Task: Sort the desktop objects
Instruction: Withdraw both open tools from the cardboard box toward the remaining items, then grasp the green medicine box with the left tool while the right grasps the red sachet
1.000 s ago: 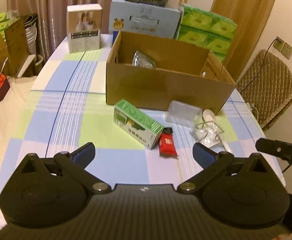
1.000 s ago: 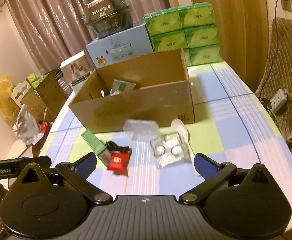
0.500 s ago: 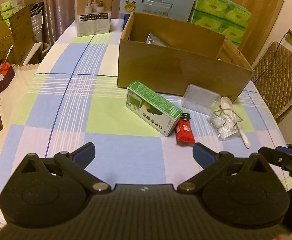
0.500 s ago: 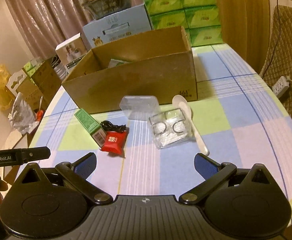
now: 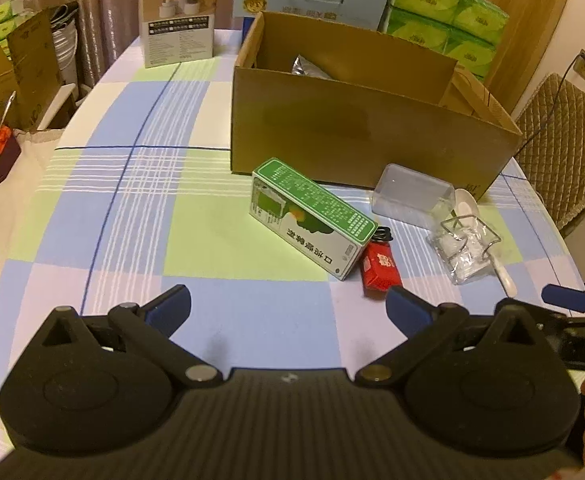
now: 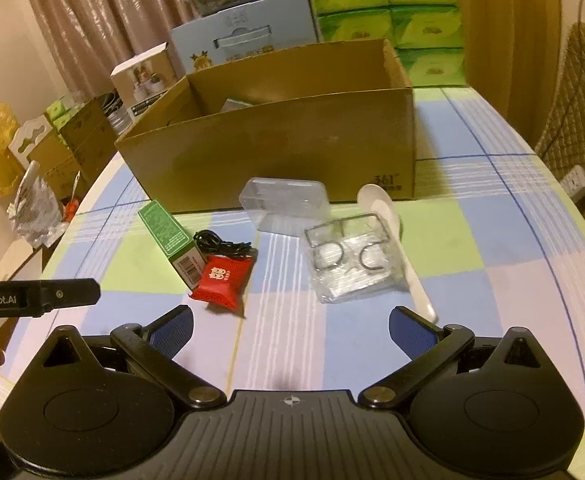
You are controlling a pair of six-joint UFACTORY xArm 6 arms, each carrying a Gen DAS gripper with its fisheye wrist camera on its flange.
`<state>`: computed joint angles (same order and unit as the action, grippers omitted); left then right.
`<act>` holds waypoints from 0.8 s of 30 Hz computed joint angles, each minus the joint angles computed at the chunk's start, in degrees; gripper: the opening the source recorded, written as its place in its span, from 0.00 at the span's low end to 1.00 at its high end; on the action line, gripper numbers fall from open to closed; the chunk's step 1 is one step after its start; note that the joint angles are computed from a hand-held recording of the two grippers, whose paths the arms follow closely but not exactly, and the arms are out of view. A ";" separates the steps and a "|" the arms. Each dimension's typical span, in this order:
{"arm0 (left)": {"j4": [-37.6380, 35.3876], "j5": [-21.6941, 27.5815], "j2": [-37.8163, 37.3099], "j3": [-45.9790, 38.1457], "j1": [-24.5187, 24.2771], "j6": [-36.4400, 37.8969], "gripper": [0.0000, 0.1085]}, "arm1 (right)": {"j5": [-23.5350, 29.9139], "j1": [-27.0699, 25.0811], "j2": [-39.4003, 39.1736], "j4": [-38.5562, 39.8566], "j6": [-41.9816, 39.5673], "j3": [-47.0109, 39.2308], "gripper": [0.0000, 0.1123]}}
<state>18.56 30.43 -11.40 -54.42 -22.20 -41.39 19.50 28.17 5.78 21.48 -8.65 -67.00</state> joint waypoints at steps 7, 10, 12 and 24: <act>-2.16 -1.96 4.96 -3.52 0.49 2.81 0.90 | -0.73 0.68 3.41 -3.03 0.10 -1.96 0.90; -2.86 -2.33 7.84 -6.03 0.46 3.89 0.87 | -1.55 0.60 4.67 -5.01 1.44 -2.53 0.90; -3.29 -2.42 9.81 -7.79 0.54 4.46 0.83 | -1.96 0.34 5.58 -7.07 2.97 -2.94 0.90; -7.41 -4.87 19.96 -16.09 0.55 7.70 0.66 | 0.06 -0.98 8.86 -5.86 3.75 -5.61 0.90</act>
<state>11.16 25.57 8.55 -70.51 -21.65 -33.69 19.56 27.19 14.64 15.62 -4.90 -72.60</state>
